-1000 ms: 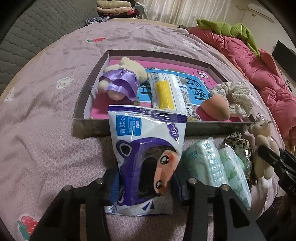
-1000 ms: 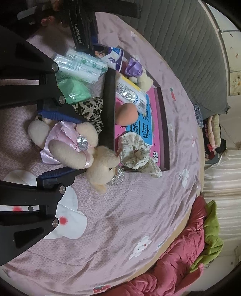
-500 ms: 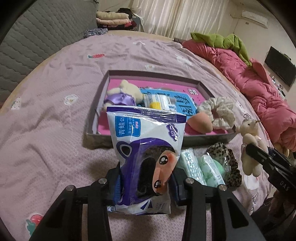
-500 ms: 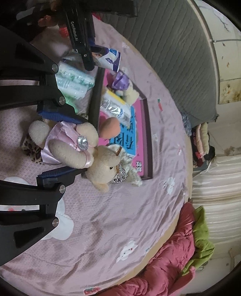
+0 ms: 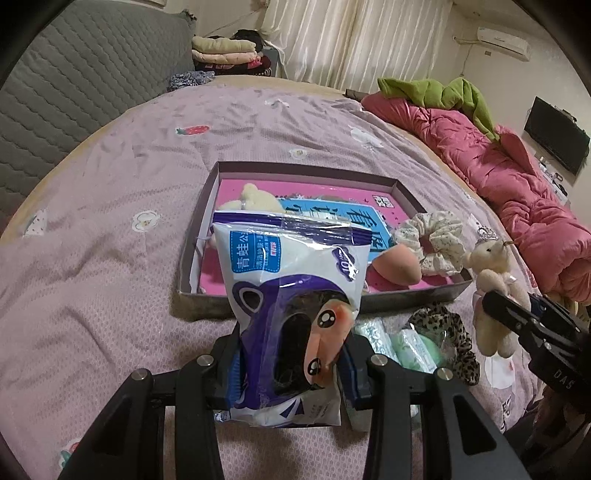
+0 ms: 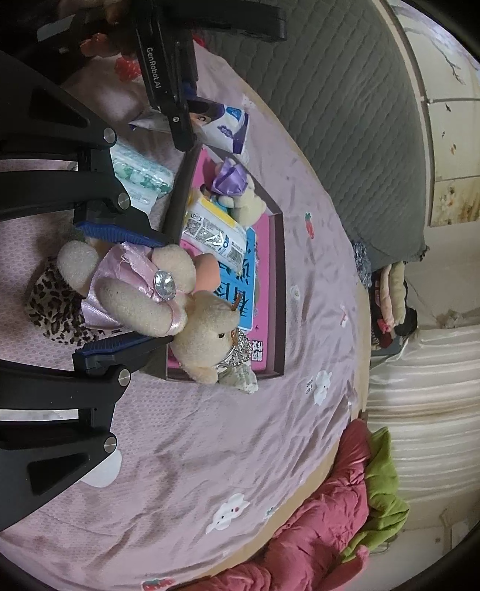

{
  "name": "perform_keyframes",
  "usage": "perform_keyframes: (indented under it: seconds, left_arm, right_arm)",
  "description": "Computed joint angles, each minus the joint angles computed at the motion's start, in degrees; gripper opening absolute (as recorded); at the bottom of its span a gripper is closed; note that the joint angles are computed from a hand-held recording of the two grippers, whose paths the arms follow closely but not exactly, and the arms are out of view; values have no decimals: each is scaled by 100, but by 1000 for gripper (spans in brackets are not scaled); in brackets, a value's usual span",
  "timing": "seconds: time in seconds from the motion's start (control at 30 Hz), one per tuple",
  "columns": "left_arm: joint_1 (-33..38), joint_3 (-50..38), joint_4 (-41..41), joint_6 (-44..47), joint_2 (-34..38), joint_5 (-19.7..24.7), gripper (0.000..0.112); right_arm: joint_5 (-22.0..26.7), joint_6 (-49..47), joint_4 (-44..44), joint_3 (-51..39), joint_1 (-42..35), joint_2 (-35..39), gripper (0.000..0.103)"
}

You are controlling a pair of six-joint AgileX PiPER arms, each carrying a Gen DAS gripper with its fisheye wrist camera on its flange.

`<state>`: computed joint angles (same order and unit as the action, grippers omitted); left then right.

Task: Organize soft objects
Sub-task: 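Carry the cartoon wipes pack and crowned teddy bear over the tray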

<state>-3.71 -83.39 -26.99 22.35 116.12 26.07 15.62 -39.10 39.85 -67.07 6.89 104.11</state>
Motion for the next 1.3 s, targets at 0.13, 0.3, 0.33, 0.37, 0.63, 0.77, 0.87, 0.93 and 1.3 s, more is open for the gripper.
perform_keyframes:
  seconds: [0.13, 0.3, 0.33, 0.37, 0.63, 0.77, 0.87, 0.93, 1.3]
  left_arm:
    - [16, -112, -82, 72, 64, -19, 42]
    - [-22, -414, 136, -143, 237, -33, 42]
    - [-26, -488, 140, -143, 281, -14, 42]
    - [-35, -550, 171, -173, 319, -25, 42]
    - [-58, -1045, 328, -357, 604, 26, 42]
    - [-75, -1259, 396, -444, 752, 87, 42]
    - [-103, -1403, 469, -450, 851, 73, 42]
    - [-130, -1550, 580, -505, 944, 41, 42]
    - [-122, -2145, 606, -563, 1301, 191, 42]
  right_arm:
    - [-16, -44, 12, -96, 20, 74, 44]
    - [-51, -35, -69, -291, 47, 197, 44]
    - [-92, -8, -110, -334, 59, 229, 44]
    - [-94, -30, -101, -396, 60, 271, 44]
    - [-105, 16, -218, -741, -10, 466, 44]
    - [-116, 235, -452, -933, -44, 577, 44]
    - [-110, 375, -593, -1042, -74, 630, 44]
    - [-136, 543, -799, -1095, -74, 646, 44]
    - [-248, 1324, -1883, -1574, 18, 994, 44]
